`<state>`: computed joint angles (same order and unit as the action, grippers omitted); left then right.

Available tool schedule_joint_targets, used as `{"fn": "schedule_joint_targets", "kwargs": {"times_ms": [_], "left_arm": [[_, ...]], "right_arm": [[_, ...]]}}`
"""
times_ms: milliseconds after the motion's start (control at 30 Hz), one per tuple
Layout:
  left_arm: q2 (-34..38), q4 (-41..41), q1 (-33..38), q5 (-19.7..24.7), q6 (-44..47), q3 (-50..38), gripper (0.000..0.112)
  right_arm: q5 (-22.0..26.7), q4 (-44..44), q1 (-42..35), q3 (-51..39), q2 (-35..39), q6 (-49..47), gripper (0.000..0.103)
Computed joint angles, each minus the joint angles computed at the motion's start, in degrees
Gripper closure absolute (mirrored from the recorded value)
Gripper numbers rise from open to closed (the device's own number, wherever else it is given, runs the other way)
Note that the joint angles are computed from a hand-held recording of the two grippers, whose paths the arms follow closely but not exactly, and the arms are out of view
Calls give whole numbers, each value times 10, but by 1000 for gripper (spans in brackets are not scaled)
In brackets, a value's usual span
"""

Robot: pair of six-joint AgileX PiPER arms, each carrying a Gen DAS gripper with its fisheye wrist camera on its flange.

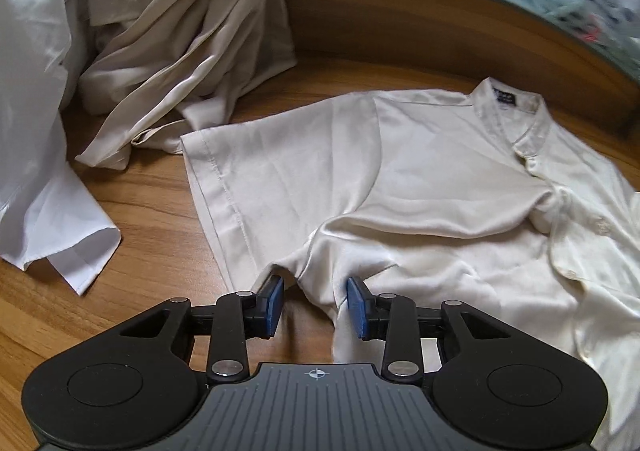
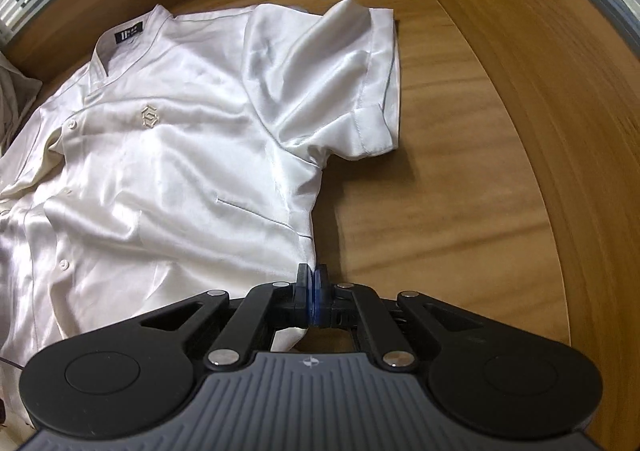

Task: Fold clothes

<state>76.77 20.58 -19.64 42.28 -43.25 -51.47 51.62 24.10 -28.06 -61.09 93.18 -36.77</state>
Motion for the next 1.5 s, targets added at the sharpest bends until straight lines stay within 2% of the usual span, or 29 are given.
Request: {"fn": "schedule_joint_targets", "kwargs": {"times_ms": [200, 333, 400, 700, 900, 1033, 1133, 1267, 1300, 1333, 1367, 1500], "left_arm": [[-46, -15, 20, 16, 52, -14, 66], [-16, -23, 55, 5, 114, -51, 65], [10, -28, 72, -5, 145, -72, 65], [173, -103, 123, -71, 313, -189, 64], [286, -149, 129, -91, 409, -286, 64], [342, -163, 122, -91, 462, -341, 64], [367, -190, 117, -95, 501, -369, 64], [390, -162, 106, -100, 494, -385, 65], [392, -159, 107, -106, 494, -384, 69], [393, -160, 109, -107, 488, -385, 88], [395, -162, 111, -106, 481, -388, 98], [399, -166, 120, -114, 451, -399, 102]], "right_arm": [[7, -17, 17, -17, -48, 6, 95], [15, -1, 39, -81, -28, -4, 84], [19, 10, 55, -121, -5, -15, 83], [32, -3, 146, -367, 187, 4, 83], [46, -61, 187, -555, 334, 41, 76], [84, -109, 203, -694, 433, 68, 76], [97, -121, 208, -741, 466, 83, 71], [87, -128, 212, -740, 472, 82, 65], [83, -130, 212, -736, 472, 83, 65], [89, -133, 213, -749, 480, 84, 65], [84, -135, 213, -744, 479, 82, 65], [81, -136, 210, -754, 486, 88, 65]]}}
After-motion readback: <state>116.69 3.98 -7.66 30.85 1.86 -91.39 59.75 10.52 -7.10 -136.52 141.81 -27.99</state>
